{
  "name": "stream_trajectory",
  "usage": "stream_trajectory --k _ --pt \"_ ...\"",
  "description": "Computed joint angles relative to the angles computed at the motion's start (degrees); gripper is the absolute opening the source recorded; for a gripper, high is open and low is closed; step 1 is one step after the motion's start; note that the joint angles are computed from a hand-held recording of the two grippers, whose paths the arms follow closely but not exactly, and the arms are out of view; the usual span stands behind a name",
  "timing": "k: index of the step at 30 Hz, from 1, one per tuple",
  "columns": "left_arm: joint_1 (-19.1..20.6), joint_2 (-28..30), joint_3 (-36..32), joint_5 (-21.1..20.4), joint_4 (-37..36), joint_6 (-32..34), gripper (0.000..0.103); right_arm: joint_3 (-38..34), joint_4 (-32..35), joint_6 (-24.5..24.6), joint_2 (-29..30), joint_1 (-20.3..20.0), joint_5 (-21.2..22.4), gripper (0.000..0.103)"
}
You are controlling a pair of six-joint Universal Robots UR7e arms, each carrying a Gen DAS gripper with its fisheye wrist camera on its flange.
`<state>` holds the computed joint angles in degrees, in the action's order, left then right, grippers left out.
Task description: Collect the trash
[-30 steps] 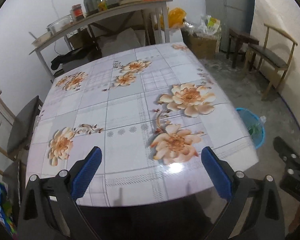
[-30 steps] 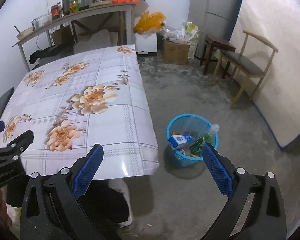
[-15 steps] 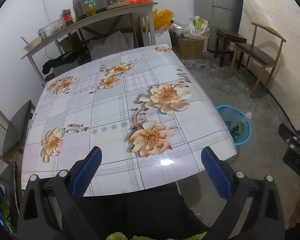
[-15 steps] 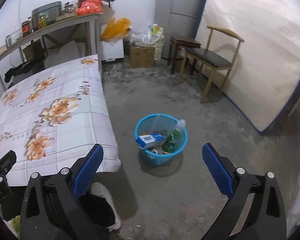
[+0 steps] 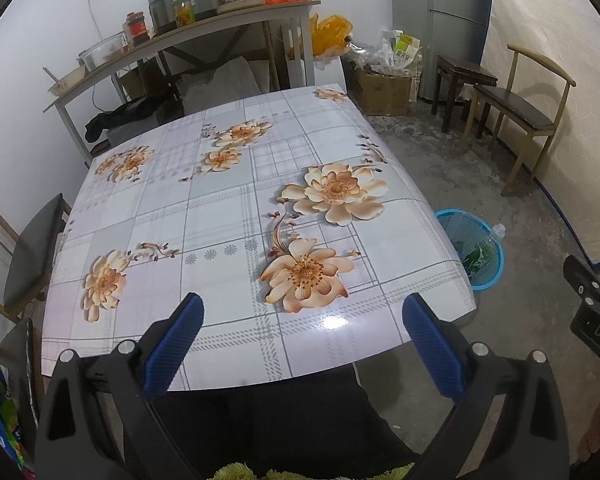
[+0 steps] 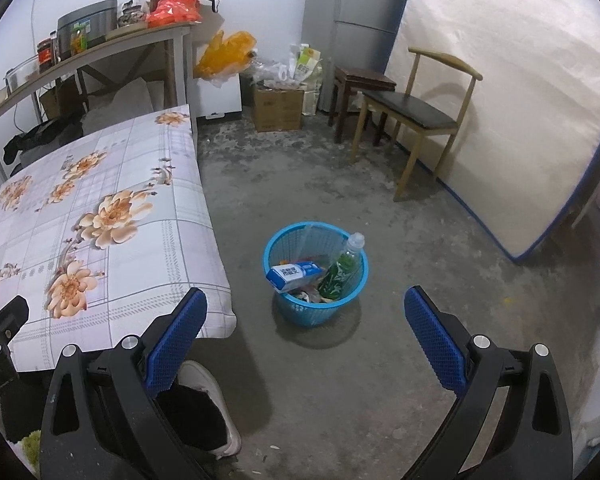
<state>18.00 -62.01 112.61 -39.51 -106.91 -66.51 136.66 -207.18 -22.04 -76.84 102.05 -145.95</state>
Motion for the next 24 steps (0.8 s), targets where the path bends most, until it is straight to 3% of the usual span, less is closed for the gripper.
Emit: stream_trajectory --k 24 --pt "0.4 -0.2 0.2 -0.4 -0.6 -0.1 0.097 0.0 0.0 0.5 0.3 -0.3 0.3 0.095"
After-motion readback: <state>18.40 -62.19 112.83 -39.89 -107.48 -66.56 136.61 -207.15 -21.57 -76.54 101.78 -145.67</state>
